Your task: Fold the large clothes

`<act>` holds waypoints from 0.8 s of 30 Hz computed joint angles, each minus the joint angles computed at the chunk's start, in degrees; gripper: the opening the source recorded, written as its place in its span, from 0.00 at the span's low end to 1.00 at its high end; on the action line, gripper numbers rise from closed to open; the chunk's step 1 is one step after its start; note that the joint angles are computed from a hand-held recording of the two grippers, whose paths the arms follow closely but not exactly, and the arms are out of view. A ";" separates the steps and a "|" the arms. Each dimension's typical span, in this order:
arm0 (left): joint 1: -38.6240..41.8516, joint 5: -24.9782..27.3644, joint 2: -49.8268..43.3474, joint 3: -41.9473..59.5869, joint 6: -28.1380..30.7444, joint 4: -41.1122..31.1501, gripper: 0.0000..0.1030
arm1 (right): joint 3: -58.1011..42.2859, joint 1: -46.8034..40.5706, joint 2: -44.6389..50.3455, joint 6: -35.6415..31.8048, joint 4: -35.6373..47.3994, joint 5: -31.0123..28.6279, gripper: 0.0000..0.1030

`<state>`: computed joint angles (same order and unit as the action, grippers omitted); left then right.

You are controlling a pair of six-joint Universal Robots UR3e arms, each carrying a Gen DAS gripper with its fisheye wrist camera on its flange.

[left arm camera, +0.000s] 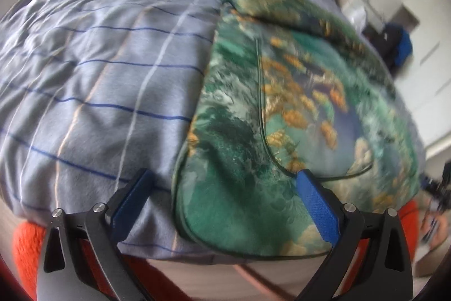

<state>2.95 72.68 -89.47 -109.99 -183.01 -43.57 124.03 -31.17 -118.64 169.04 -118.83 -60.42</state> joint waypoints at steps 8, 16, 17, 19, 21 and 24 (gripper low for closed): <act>-0.39 0.60 0.50 6.87 2.63 -12.55 0.11 | -5.76 2.25 10.31 -1.52 3.80 4.78 0.17; -0.38 0.29 8.35 8.34 6.82 -21.59 0.07 | -14.29 1.67 4.41 -6.39 18.66 6.10 0.11; -0.32 0.23 8.87 8.34 6.83 -22.32 0.07 | -14.64 1.20 3.46 -7.19 20.47 6.29 0.11; 1.41 -1.43 13.16 6.24 7.44 -26.17 0.07 | -15.00 -1.06 0.58 -10.19 26.32 7.02 0.11; 3.99 -3.97 16.77 4.94 8.66 -30.04 0.07 | -15.25 -4.09 -2.45 -13.90 33.69 8.02 0.11; 9.85 -11.36 19.76 6.29 10.14 -35.56 0.07 | -16.33 -10.25 -5.14 -20.71 46.39 10.48 0.11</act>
<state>12.80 61.32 -69.71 -103.70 -172.87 -79.13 107.70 -41.42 -123.77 148.33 -72.44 -49.94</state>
